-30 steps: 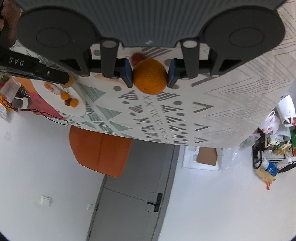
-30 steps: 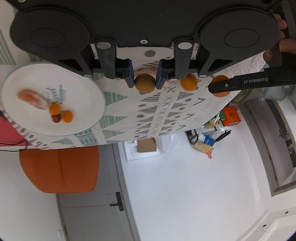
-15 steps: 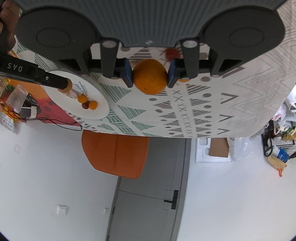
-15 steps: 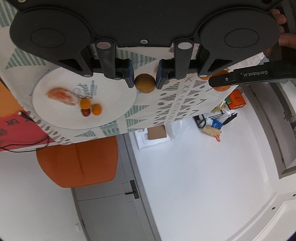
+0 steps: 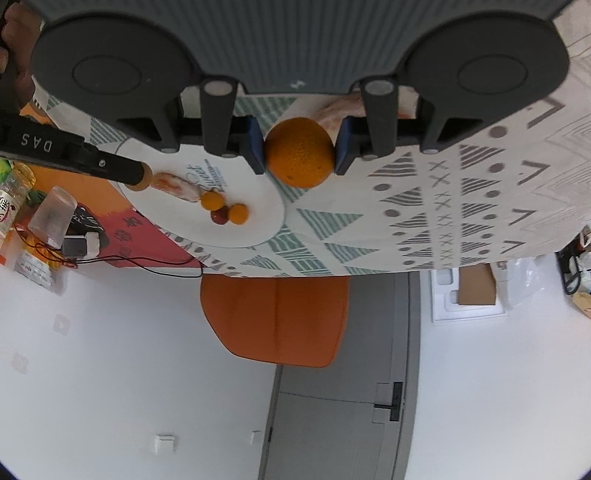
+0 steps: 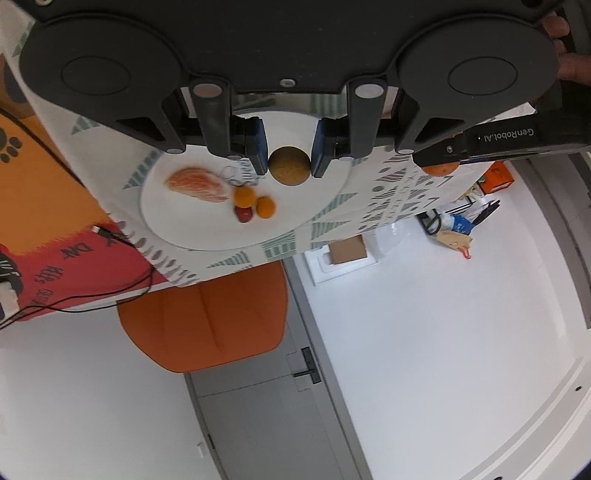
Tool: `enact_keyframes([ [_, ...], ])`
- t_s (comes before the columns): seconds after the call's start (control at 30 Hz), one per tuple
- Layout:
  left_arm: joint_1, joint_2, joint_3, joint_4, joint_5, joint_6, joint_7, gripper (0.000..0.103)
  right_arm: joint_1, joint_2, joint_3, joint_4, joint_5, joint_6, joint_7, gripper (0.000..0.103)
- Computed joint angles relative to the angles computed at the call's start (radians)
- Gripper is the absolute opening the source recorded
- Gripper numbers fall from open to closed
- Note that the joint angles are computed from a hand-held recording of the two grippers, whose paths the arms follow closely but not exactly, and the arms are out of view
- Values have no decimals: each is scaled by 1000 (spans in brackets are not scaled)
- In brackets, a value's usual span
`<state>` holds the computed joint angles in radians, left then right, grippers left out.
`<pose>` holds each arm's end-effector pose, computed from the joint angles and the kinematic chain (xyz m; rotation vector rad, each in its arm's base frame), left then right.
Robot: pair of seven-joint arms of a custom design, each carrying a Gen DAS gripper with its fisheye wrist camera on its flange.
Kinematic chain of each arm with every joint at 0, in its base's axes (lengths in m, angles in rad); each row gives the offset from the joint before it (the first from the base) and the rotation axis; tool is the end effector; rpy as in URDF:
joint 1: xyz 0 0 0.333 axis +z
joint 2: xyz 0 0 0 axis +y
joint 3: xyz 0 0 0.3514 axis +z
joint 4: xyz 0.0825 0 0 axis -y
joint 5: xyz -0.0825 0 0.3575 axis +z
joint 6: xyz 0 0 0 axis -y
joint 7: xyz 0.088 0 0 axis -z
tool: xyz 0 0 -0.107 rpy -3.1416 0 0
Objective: Organize fruits
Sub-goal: 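Carry large orange in left gripper and brown fruit in right gripper to plate, then open right gripper releasing brown fruit onto plate while left lowers large orange over plate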
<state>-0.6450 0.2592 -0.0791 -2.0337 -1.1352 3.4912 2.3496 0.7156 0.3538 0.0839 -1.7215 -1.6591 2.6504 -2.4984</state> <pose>0.5077 -0.2989 0.4666 -1.5003 1.8438 -1.1590 0.4527 0.4939 0.4672 -1.3871 1.4935 -0.6127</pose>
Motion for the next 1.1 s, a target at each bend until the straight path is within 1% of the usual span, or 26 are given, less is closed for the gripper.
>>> enact_keyframes([
  [0.07,-35,21,35,36,-33,-20,35,38,-6,-5,-3,-10,1,3,8,23],
  [0.13,-86,39,89,67,-59,-47,62,38,-15,-8,-4,-20,5,10,8,23],
  [0.3,-200,83,227,120,-31,-117,28,38,-30,-14,-5,-35,21,11,-9,24],
  [0.43,-228,107,269,143,27,-155,-26,38,-41,-11,-8,-38,32,19,-18,24],
  [0.47,-233,113,277,148,43,-164,-41,38,-42,-10,-9,-36,33,23,-29,29],
  [0.5,-245,120,295,153,59,-178,-60,38,-42,-9,-9,-34,40,20,-42,32],
  [0.53,-271,127,329,158,80,-197,-87,38,-38,-11,-10,-36,43,4,-42,35],
  [0.57,-286,133,351,163,102,-214,-108,38,-36,-14,-12,-38,36,-1,-35,35],
  [0.63,-292,146,364,175,144,-237,-136,38,-35,-25,-13,-51,8,-8,7,35],
  [0.67,-311,154,389,182,167,-252,-160,38,-37,-32,-11,-60,-2,-10,26,36],
  [0.7,-306,158,386,189,191,-263,-173,38,-41,-36,-8,-67,-6,-11,33,36],
  [0.77,-251,154,309,193,207,-230,-139,43,-46,-43,-2,-81,2,-23,40,41],
  [0.8,-253,153,306,189,225,-220,-141,48,-48,-44,1,-86,1,-26,49,42],
  [0.83,-282,155,338,184,248,-217,-163,52,-51,-45,3,-89,-4,-24,60,42],
  [0.87,-321,158,383,179,267,-219,-191,60,-55,-45,5,-89,-5,-20,63,43],
  [0.9,-332,156,393,170,276,-208,-209,63,-56,-44,7,-88,-3,-20,59,43],
  [0.93,-322,151,382,163,283,-200,-220,63,-56,-43,8,-85,-3,-22,55,43],
  [0.97,-321,146,383,155,292,-202,-233,64,-55,-42,9,-83,-5,-22,53,43],
  [1.0,-337,142,405,145,303,-206,-252,64,-55,-42,10,-80,-10,-21,56,43],
  [1.07,-410,143,501,127,329,-220,-303,66,-54,-42,11,-78,-20,-20,64,47],
  [1.1,-440,143,540,115,340,-218,-327,68,-53,-40,13,-75,-21,-21,64,48],
])
